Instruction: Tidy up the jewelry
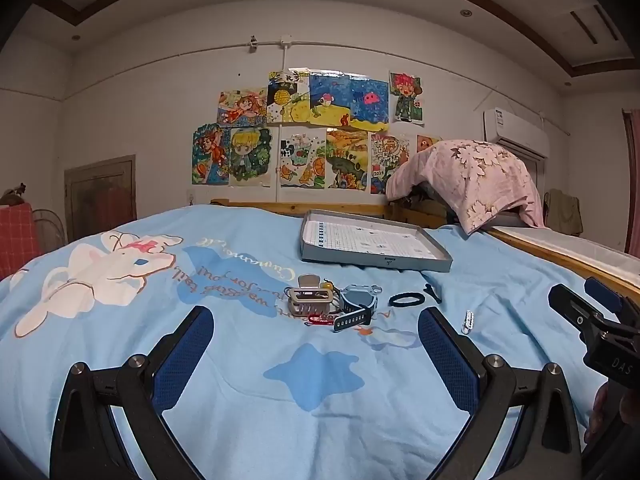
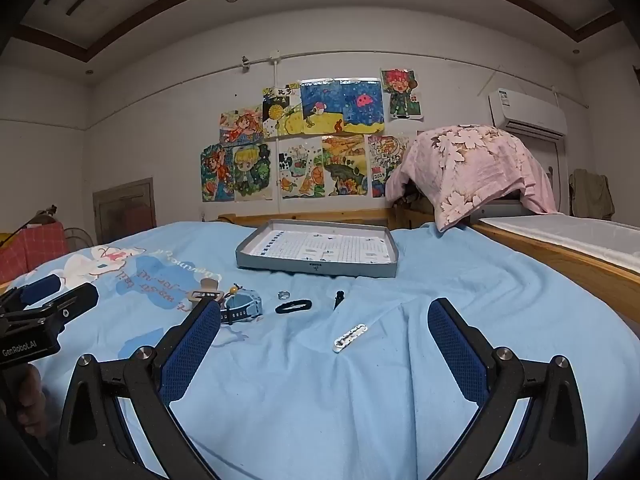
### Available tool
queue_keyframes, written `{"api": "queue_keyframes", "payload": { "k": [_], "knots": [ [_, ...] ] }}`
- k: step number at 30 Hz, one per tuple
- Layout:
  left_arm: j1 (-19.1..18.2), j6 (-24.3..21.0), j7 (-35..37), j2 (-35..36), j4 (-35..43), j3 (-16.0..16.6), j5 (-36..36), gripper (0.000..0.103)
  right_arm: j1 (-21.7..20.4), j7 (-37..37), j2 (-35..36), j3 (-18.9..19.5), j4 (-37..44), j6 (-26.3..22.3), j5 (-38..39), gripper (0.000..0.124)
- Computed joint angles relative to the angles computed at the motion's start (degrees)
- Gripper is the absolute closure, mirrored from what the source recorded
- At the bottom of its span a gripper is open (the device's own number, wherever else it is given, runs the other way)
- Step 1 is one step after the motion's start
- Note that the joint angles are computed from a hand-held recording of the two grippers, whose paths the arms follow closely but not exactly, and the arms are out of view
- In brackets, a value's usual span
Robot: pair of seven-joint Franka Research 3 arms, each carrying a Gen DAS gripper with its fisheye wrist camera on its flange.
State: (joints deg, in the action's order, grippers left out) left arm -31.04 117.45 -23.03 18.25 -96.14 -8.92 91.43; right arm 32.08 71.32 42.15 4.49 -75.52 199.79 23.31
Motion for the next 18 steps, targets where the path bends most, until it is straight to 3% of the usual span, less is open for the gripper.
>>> {"api": "queue_keyframes", "payload": {
  "k": [18],
  "knots": [
    [0.4,0.8,0.8,-0.3,-0.1,-0.2,-0.1,0.000,-0.1,-0.3,0.2,0.4,0.0,1.1,-0.2,0.022]
  ]
}}
